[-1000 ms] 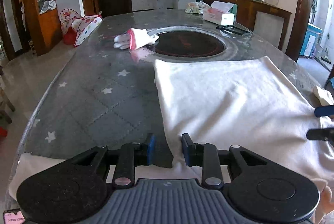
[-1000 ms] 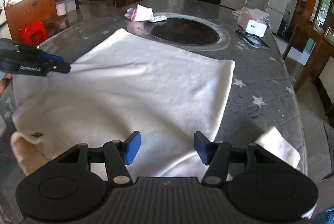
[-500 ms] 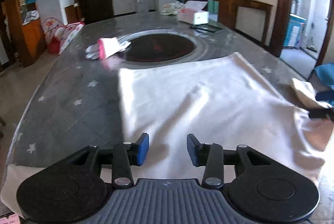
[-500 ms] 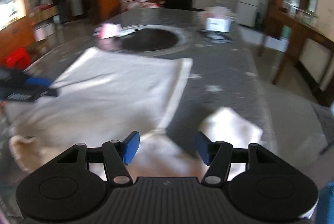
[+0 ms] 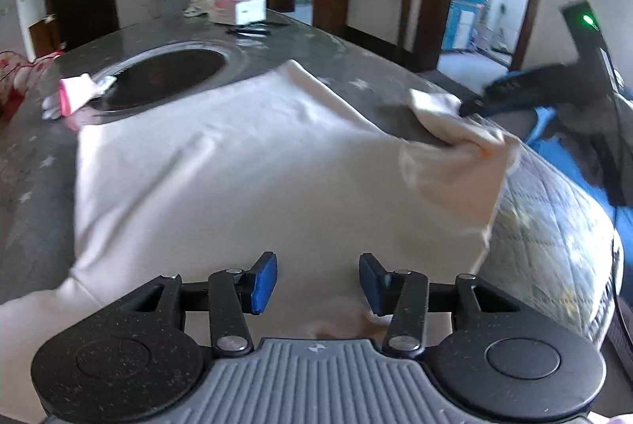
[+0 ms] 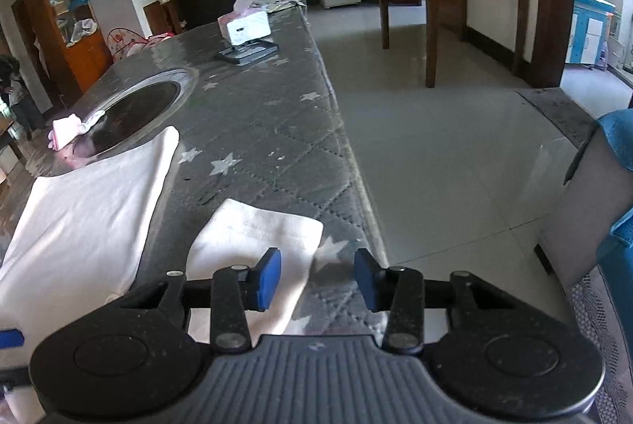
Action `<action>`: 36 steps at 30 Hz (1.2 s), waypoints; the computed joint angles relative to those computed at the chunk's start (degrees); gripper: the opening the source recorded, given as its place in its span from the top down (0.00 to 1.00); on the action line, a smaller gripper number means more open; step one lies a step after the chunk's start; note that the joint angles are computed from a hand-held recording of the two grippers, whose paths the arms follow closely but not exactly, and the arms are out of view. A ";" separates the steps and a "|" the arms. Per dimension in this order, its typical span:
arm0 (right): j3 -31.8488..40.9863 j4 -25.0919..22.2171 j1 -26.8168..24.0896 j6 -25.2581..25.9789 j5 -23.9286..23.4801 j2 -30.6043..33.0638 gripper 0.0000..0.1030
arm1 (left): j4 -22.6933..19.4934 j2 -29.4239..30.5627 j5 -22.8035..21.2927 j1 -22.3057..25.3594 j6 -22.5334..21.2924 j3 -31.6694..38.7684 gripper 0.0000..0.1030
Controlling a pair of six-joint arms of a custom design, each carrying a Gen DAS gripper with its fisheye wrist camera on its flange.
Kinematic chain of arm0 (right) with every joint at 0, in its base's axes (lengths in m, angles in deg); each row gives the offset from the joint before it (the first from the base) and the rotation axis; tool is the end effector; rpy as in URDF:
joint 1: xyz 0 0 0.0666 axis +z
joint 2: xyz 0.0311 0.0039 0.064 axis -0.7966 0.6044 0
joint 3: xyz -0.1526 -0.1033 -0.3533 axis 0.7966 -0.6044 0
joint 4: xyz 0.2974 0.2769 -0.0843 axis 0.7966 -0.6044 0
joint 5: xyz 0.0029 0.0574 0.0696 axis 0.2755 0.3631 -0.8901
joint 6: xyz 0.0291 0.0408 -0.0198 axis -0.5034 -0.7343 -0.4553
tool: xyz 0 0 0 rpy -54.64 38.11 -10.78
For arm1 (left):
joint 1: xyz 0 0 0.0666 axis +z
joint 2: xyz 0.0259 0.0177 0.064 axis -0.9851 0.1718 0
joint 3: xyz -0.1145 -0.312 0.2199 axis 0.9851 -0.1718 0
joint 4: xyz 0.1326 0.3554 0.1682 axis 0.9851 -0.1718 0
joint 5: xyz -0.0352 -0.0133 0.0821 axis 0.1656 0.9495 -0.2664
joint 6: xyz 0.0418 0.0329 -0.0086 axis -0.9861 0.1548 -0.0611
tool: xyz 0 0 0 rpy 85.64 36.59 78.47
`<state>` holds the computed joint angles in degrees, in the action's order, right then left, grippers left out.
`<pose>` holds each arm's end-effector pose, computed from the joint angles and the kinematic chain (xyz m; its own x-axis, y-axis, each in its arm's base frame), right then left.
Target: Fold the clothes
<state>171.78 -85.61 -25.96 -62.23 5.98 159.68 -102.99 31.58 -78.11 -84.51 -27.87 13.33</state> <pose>0.4896 0.2449 0.4446 -0.7399 -0.0406 -0.6715 -0.2012 0.9658 0.1634 0.3387 -0.0317 0.4526 -0.7003 0.1694 -0.6934 0.2575 0.9660 -0.0241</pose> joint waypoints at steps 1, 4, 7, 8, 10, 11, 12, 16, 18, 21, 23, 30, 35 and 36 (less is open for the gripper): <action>-0.10 0.48 0.22 0.55 0.26 0.13 0.61 | 0.06 -0.26 -0.31 -0.41 -0.16 -0.22 0.47; 0.24 1.09 1.26 2.79 2.03 0.75 0.72 | 0.13 -0.89 -1.06 -1.40 -0.49 -0.74 0.46; 0.63 1.63 2.18 3.92 3.30 1.13 0.94 | 0.28 -1.10 -1.15 -1.59 -0.73 -0.97 0.45; 0.32 2.05 2.32 3.87 3.95 0.77 0.96 | 0.34 -1.17 -1.16 -1.63 -0.80 -1.05 0.44; -0.55 3.16 2.54 3.89 5.41 -0.28 0.97 | 0.46 -1.31 -1.18 -1.69 -0.96 -1.23 0.44; -1.27 3.87 2.62 4.11 6.60 -1.23 0.97 | 0.53 -1.38 -1.19 -1.72 -1.03 -1.31 0.43; -1.99 4.57 2.70 4.35 7.79 -2.19 0.97 | 0.59 -1.45 -1.20 -1.75 -1.11 -1.40 0.43; -5.48 5.82 2.36 4.28 12.90 -7.30 0.97 | 0.84 -1.73 -1.24 -1.88 -1.42 -1.74 0.42; -7.08 6.14 2.15 4.14 15.49 -9.84 0.97 | 0.96 -1.87 -1.25 -1.95 -1.57 -1.90 0.42; -9.19 3.44 1.41 2.66 17.60 -12.73 0.97 | 1.14 -2.08 -1.28 -2.05 -1.80 -2.16 0.41; -10.08 1.14 0.87 1.53 19.04 -12.95 0.93 | 1.01 -2.10 -1.24 -2.08 -1.93 -2.14 0.38; -11.47 2.47 0.84 1.66 13.86 -13.22 0.87 | 0.18 -1.99 -1.01 -2.13 -2.35 -1.80 0.38; -8.82 2.41 2.56 4.10 5.94 -10.27 0.71 | -0.44 -1.97 -0.86 -2.15 -2.65 -1.59 0.38; -8.21 2.23 2.92 4.50 5.43 -9.27 0.71 | -0.63 -2.11 -0.87 -2.13 -2.69 -1.62 0.38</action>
<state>163.57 -83.38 -23.04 -57.73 11.41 150.41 -103.62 29.48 -78.98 -86.63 -30.56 11.71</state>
